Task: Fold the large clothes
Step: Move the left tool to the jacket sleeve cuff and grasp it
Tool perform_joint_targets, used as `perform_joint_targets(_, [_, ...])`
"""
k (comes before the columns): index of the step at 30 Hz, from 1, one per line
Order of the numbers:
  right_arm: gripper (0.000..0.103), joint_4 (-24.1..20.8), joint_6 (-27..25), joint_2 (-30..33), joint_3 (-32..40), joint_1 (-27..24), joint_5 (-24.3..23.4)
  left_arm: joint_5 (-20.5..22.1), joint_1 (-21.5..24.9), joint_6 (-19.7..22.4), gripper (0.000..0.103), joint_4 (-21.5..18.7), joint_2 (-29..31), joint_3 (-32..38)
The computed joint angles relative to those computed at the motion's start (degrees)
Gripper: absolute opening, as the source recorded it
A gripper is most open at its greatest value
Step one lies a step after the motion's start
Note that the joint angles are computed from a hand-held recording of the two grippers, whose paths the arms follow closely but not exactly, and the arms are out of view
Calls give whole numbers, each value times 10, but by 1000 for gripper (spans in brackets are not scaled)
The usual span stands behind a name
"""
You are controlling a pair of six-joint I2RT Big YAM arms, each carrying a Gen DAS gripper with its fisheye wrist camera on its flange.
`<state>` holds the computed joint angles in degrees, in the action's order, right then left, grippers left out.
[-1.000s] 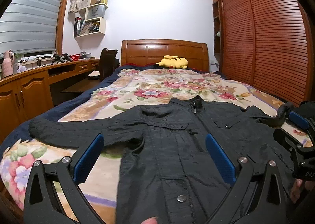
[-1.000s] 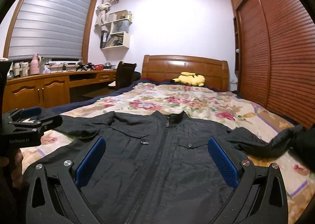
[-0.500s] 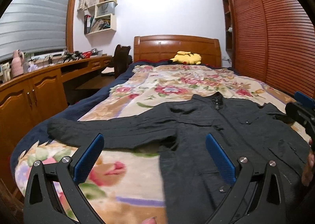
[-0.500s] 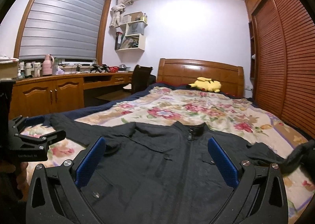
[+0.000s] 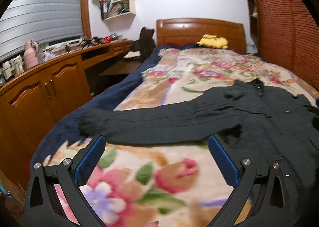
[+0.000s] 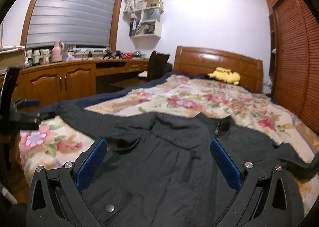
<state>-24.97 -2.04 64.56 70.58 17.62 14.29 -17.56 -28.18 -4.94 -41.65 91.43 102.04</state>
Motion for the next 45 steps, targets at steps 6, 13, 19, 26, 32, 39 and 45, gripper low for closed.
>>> perform_joint_targets(6, [103,-7,-26,19,-2,-34,-38,8,37,16,103,-6,14,13])
perform_joint_targets(13, [103,-10,-33,17,0,-41,-50,61,81,23,103,-66,60,73])
perform_joint_targets(19, [103,-25,-28,38,27,-5,-14,93,112,15,103,-116,111,136])
perform_joint_targets(26, [103,-41,-22,44,36,12,-1,162,152,-39,91,-167,171,212])
perform_joint_targets(32, [103,-52,-20,49,41,13,-4,197,176,-99,74,-230,237,299])
perform_joint_targets(39, [103,-67,-17,55,50,15,-10,219,187,-148,70,-262,285,360])
perform_joint_targets(45, [103,-74,-14,55,54,13,-17,233,188,-155,44,-272,310,403])
